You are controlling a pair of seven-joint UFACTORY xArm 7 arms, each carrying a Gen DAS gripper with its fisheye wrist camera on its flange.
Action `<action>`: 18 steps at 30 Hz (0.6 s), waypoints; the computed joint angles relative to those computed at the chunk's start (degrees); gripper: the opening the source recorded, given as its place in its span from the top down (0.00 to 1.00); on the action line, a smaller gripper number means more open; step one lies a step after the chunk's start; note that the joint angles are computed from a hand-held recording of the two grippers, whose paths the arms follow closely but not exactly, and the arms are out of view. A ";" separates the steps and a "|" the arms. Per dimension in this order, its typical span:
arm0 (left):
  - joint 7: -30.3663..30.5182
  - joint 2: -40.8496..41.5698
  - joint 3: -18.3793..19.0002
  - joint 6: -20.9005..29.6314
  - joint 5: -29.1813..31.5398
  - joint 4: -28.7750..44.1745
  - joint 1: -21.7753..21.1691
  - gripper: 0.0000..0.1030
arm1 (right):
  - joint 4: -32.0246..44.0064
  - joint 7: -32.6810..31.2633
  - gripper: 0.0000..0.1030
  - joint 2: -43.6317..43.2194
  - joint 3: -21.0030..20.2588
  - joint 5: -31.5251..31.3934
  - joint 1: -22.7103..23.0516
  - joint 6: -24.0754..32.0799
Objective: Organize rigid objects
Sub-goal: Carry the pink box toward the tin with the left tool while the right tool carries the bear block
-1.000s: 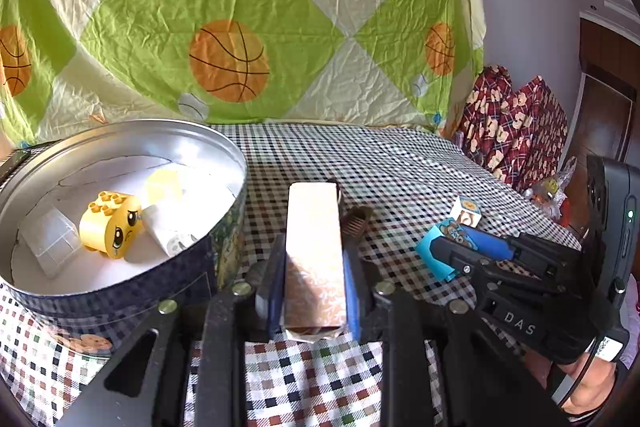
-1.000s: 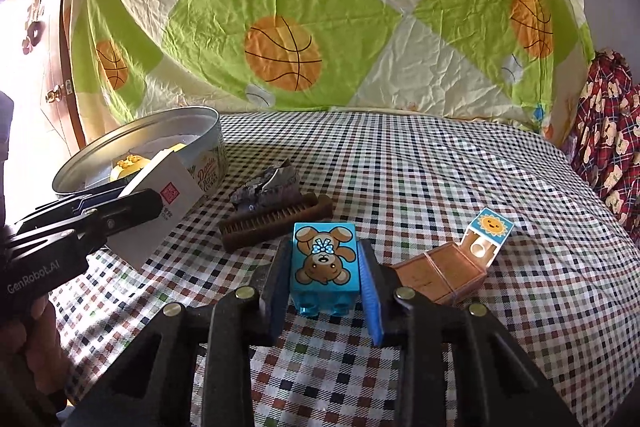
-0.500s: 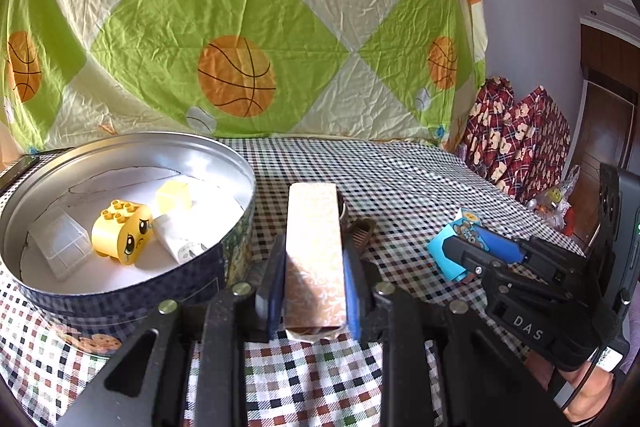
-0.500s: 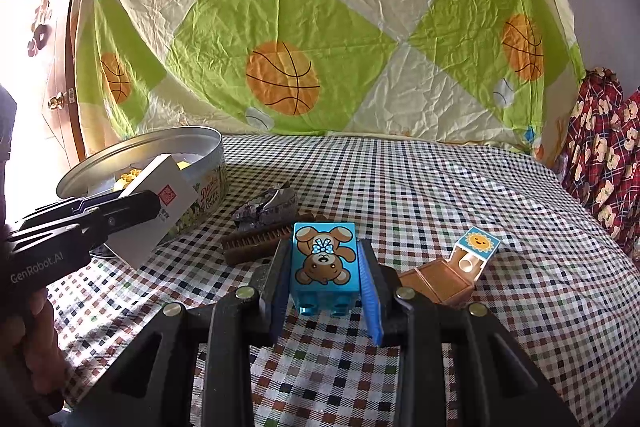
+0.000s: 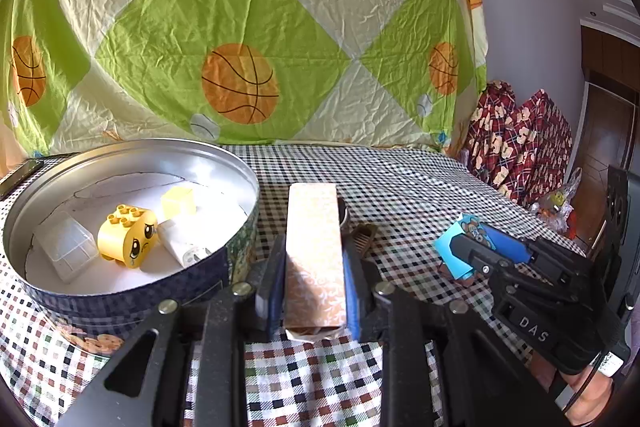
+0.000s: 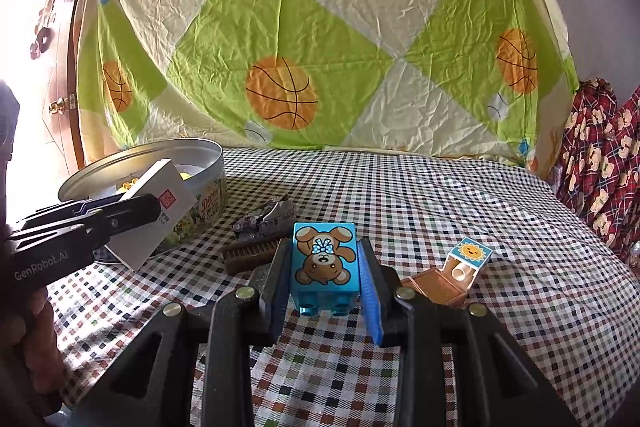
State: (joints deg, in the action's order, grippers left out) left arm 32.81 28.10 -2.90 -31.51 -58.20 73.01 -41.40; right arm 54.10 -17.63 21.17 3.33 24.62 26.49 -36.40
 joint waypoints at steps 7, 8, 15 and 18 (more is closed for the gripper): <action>0.13 -0.07 -0.08 -0.38 -0.06 -0.05 0.02 0.77 | -0.38 0.03 0.67 0.03 0.15 0.17 0.00 -1.24; 0.08 -0.03 -0.11 -0.59 0.02 -0.04 0.04 0.77 | -0.51 0.11 0.67 0.03 0.22 0.12 -0.05 -1.59; -0.14 -0.34 -0.74 -1.92 0.46 -0.47 0.50 0.77 | -1.22 0.23 0.67 0.30 0.76 -0.50 -0.38 -4.32; -0.05 -0.19 -1.01 -2.73 0.45 -0.41 0.58 0.77 | -1.24 0.29 0.67 0.34 0.90 -0.60 -0.55 -4.53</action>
